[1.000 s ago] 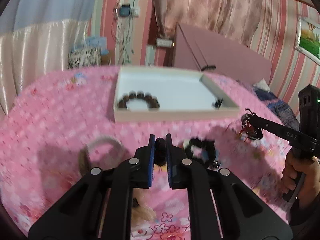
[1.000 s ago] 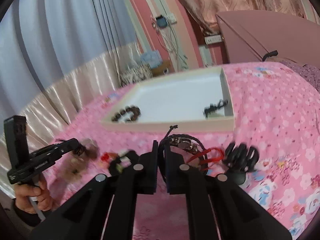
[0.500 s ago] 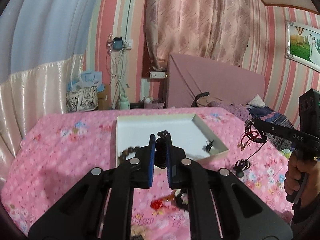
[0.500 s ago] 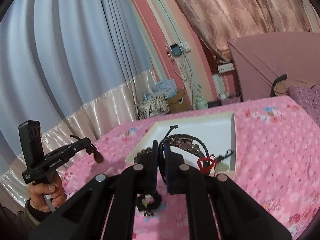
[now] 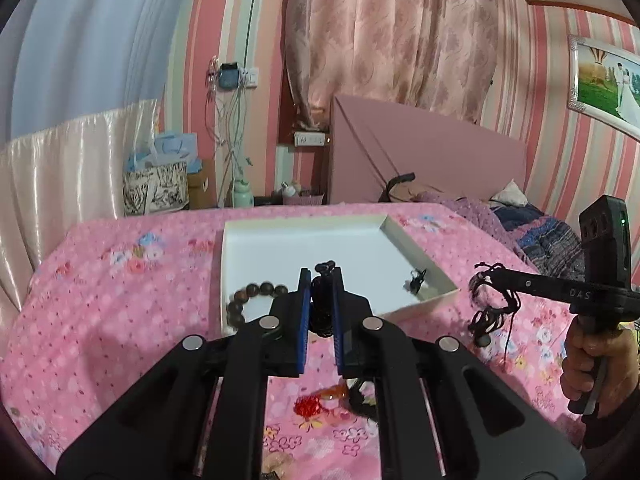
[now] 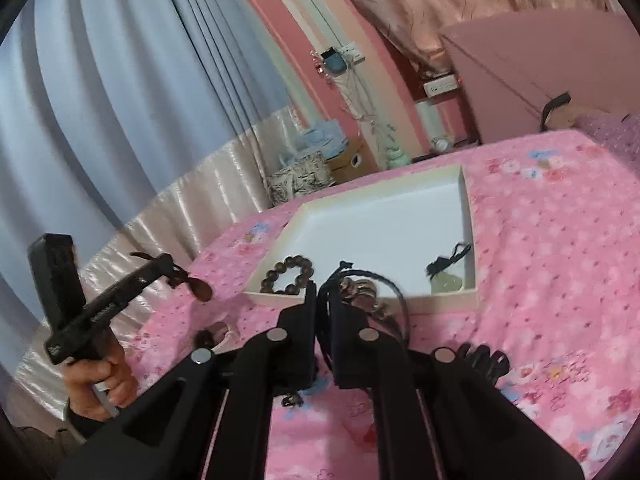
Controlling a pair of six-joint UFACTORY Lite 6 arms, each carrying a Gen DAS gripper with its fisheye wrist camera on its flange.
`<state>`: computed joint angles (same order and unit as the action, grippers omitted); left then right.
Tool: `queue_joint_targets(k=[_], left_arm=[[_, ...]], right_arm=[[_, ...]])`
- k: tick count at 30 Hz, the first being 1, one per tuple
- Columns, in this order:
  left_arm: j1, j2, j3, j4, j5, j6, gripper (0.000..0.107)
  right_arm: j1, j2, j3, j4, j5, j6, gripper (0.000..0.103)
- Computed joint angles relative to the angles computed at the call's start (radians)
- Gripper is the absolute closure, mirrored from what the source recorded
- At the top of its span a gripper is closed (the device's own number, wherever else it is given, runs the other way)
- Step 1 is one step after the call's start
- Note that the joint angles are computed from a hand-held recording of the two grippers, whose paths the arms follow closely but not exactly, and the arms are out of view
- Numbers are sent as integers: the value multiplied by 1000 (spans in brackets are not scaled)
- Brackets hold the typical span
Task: Organize jewelry
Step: 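Carry both items into the white tray and open both tools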
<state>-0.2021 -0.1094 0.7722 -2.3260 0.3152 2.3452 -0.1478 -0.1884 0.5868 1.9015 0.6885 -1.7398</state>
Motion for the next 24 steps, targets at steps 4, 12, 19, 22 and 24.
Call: queue_joint_targets(k=[4,12,19,22,24], left_arm=[[18,11,-3,22,9,-15,99],[14,64,125,184,-25,-180,99],[11,177,355,438,-53,-459,99],[9,221,436,519,-53,-554,99],[5,256,500,570,-61,-611,99]], right_arm=[[-11,17,2,10,26,-18,98],[34,-24,115,-27,-38,63,98],[137,25,305,-33,-239,78,98],[202,73,410,-29,-388,55,98],[246,113,485,-23,-497,36,98]])
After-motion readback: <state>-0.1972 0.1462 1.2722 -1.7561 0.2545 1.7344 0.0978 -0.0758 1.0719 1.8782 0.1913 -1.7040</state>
